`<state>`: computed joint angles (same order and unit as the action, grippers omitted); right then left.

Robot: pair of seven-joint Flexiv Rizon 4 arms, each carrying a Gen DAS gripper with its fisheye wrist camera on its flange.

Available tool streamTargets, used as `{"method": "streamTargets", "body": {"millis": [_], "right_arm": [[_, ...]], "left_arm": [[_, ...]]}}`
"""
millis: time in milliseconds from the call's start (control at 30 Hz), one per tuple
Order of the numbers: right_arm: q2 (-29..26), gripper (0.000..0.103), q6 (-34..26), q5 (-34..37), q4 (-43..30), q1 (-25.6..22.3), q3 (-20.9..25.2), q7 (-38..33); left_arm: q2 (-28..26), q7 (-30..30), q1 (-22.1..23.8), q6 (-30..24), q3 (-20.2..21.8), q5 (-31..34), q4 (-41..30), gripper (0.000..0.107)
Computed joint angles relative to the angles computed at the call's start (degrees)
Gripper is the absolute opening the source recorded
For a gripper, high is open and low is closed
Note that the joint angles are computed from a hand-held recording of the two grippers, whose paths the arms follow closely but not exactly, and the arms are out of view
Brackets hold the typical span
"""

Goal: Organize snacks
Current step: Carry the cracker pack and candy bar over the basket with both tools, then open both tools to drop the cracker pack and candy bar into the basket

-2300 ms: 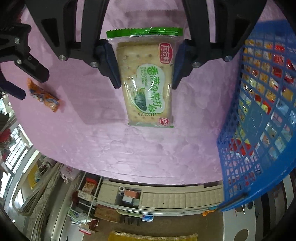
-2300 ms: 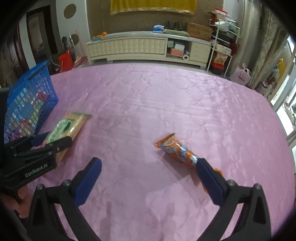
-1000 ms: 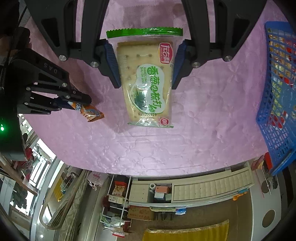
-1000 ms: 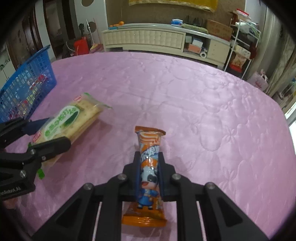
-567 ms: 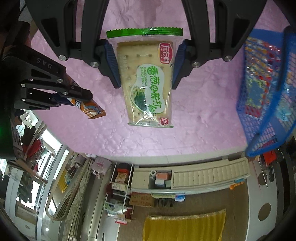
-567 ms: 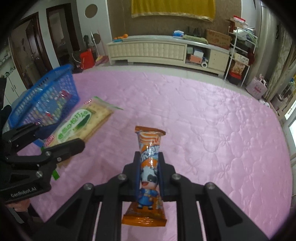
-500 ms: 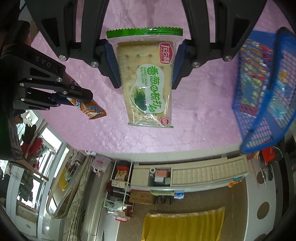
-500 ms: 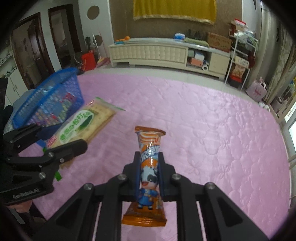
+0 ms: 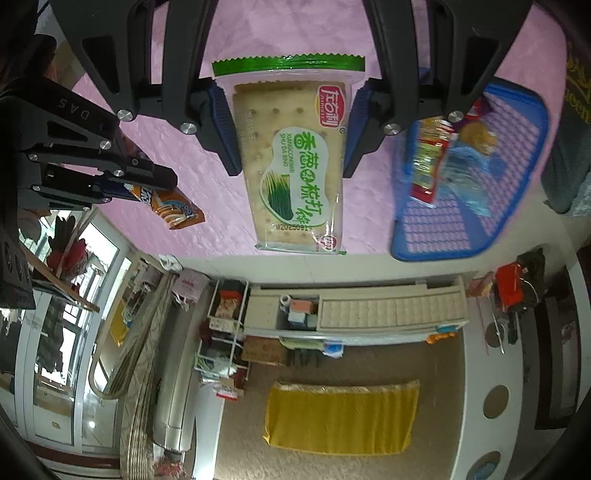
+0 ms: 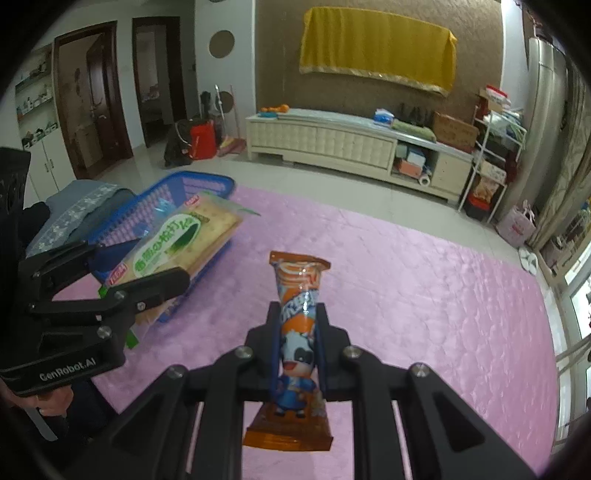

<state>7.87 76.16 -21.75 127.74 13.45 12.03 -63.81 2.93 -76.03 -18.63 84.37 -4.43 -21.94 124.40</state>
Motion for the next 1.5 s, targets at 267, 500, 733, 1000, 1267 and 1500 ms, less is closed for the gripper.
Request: {"method": "streamTargets", "body": {"millis": [267, 500, 733, 1000, 1267, 1500], "right_arm": [[-2.5, 0.019, 0.5, -5.5, -3.4, 1.7, 1.6, 4.9], [-6.3, 0.019, -0.2, -5.1, -8.0, 5.7, 1.7, 3.8], [-11.1, 0.019, -1.5, -5.9, -13.0, 8.8, 1.0, 3.8], [-16.8, 0.019, -2.8, -0.6, -17.6, 11.4, 1.0, 1.1], [-19.9, 0.019, -5.6, 1.2, -20.6, 13.1, 0.6, 0.5], [-21.7, 0.019, -7.5, 3.3, -22.4, 13.5, 0.7, -0.3]], "left_arm": [[5.0, 5.7, 0.2, 0.4, 3.8, -4.7, 3.4, 0.051], [7.8, 8.6, 1.9, -0.5, 6.4, -6.2, 4.9, 0.051], [8.2, 11.4, 3.7, -2.0, 8.4, -7.7, 5.1, 0.051], [6.0, 15.7, 6.1, -4.7, 8.9, -11.7, 4.4, 0.051], [3.7, 20.6, 7.3, -6.8, 8.0, -18.4, 4.1, 0.051], [2.7, 21.9, 8.3, -7.8, 7.0, -19.4, 3.9, 0.051]]}}
